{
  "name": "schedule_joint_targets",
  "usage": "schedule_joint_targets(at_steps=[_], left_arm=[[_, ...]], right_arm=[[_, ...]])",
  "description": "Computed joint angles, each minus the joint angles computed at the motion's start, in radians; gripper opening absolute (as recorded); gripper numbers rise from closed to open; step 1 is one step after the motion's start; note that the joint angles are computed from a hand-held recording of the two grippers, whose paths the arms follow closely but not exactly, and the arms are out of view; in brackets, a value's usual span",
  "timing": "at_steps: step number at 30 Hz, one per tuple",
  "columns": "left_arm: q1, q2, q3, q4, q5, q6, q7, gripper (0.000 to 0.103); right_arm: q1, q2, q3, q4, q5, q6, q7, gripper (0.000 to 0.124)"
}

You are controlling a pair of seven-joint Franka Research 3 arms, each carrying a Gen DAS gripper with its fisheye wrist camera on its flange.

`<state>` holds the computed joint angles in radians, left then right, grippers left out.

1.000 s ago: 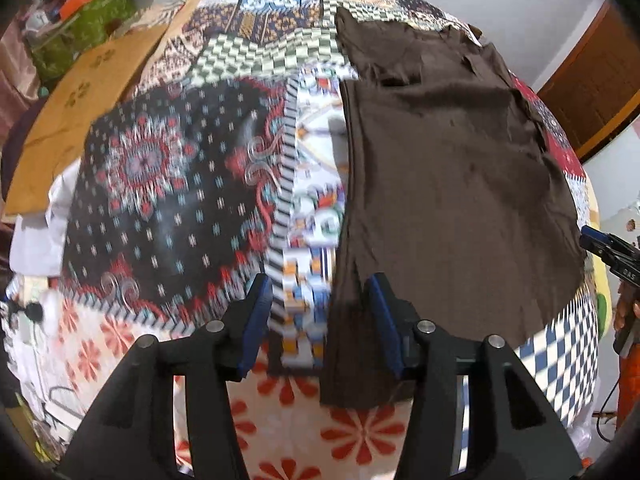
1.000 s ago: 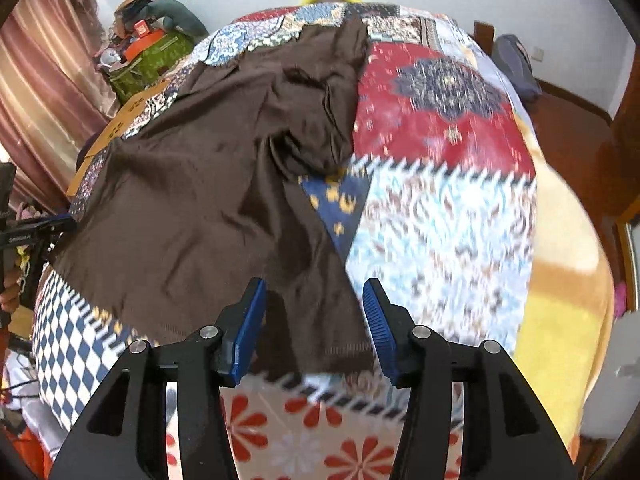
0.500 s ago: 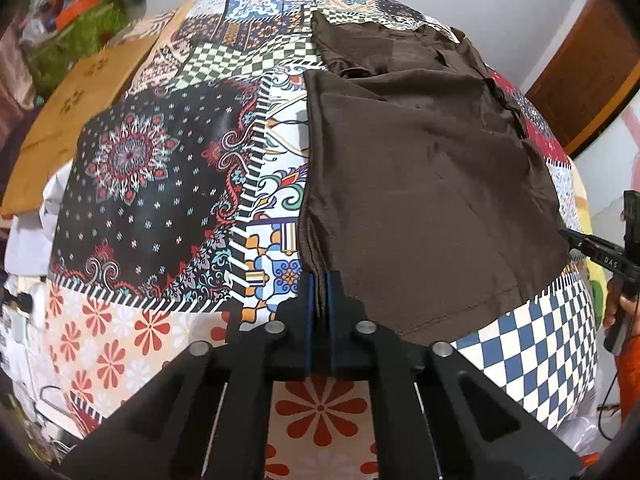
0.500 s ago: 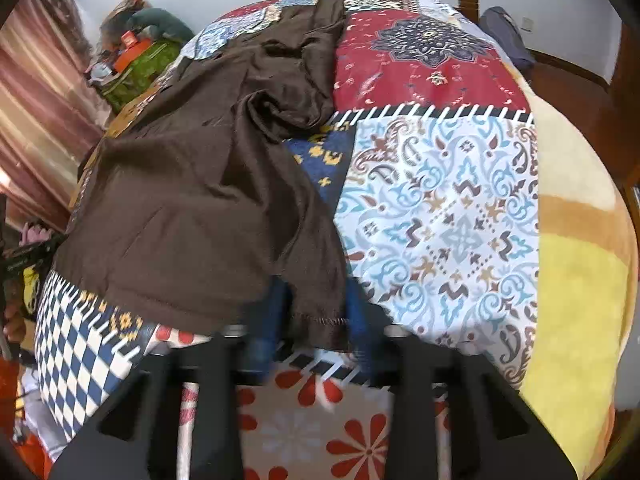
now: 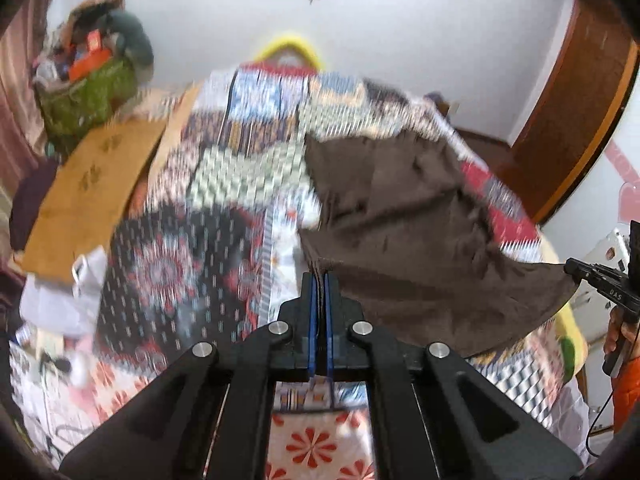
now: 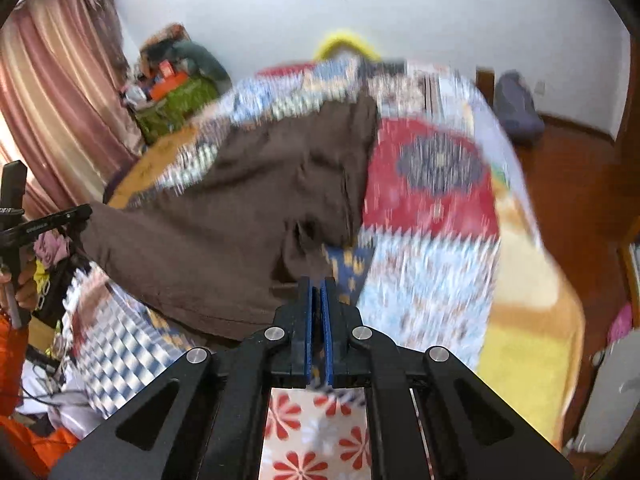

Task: Fold small clothes

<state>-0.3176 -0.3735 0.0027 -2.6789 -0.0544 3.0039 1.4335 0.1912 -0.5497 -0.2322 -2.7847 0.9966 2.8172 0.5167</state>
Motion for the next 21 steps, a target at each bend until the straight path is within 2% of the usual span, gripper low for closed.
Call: schedule_joint_targets(at_steps=[3, 5, 8, 9, 12, 14, 17, 21], left_arm=[[-0.006, -0.001, -0.002, 0.049, 0.01, 0.021, 0.013, 0.003], [-0.012, 0.003, -0.001, 0.083, 0.01, 0.016, 0.016, 0.003], [-0.066, 0.032, 0.049, 0.154, -0.042, 0.006, 0.062, 0.003], [-0.06, 0.042, 0.043, 0.173, -0.049, 0.003, 0.064, 0.003], [0.011, 0.093, -0.014, 0.242, -0.018, 0.003, 0.029, 0.003], [0.019, 0.133, -0.012, 0.292, -0.035, -0.011, 0.032, 0.003], [0.051, 0.21, -0.02, 0.377, -0.075, -0.053, 0.035, 0.003], [0.102, 0.322, -0.041, 0.493, -0.145, -0.118, 0.062, 0.003]], right_arm=[[0.032, -0.037, 0.001, 0.026, 0.036, 0.048, -0.029, 0.004], [0.075, -0.04, -0.021, 0.05, 0.077, 0.089, -0.072, 0.003], [0.139, -0.032, -0.041, 0.093, 0.137, 0.171, -0.142, 0.003], [0.157, -0.023, -0.051, 0.108, 0.151, 0.188, -0.16, 0.003], [0.205, 0.025, -0.073, 0.169, 0.191, 0.244, -0.206, 0.003], [0.235, 0.069, -0.095, 0.215, 0.227, 0.269, -0.243, 0.003], [0.233, 0.153, -0.094, 0.285, 0.263, 0.286, -0.269, 0.003], [0.189, 0.268, -0.063, 0.38, 0.288, 0.273, -0.275, 0.003]])
